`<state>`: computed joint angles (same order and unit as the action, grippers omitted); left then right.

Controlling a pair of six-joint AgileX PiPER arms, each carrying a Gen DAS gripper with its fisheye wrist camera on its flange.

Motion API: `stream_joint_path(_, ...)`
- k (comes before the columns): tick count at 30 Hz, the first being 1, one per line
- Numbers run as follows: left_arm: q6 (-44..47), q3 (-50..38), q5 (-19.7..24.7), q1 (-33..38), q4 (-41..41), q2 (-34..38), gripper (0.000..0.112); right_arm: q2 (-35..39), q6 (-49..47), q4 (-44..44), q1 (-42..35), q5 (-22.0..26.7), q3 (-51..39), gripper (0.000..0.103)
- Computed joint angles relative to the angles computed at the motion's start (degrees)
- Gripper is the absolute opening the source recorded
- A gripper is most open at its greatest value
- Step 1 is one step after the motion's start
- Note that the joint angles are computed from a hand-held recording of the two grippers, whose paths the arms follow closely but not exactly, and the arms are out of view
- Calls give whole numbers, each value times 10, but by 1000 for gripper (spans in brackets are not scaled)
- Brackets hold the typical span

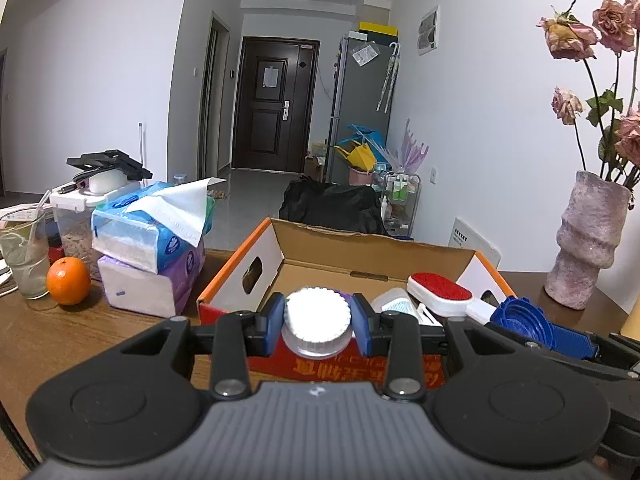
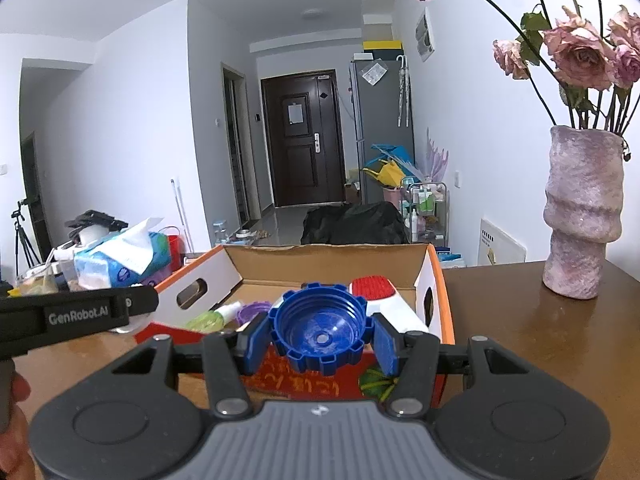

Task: Organize rigid objects
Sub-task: 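Carry the blue cap and white cap over the cardboard box, then lower both tools into the box and open them to release the caps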

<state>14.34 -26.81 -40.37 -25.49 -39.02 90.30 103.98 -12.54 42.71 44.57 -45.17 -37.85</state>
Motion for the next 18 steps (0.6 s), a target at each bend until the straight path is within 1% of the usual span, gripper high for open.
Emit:
stream_joint_path(9,-13,-61,16,37,45,49,37,29,-8,-19,-33,25,-49,53)
stream_joint_path(18,-4,-125,31,60,60,104,37,65,-22,-29,-64,49,-105,53)
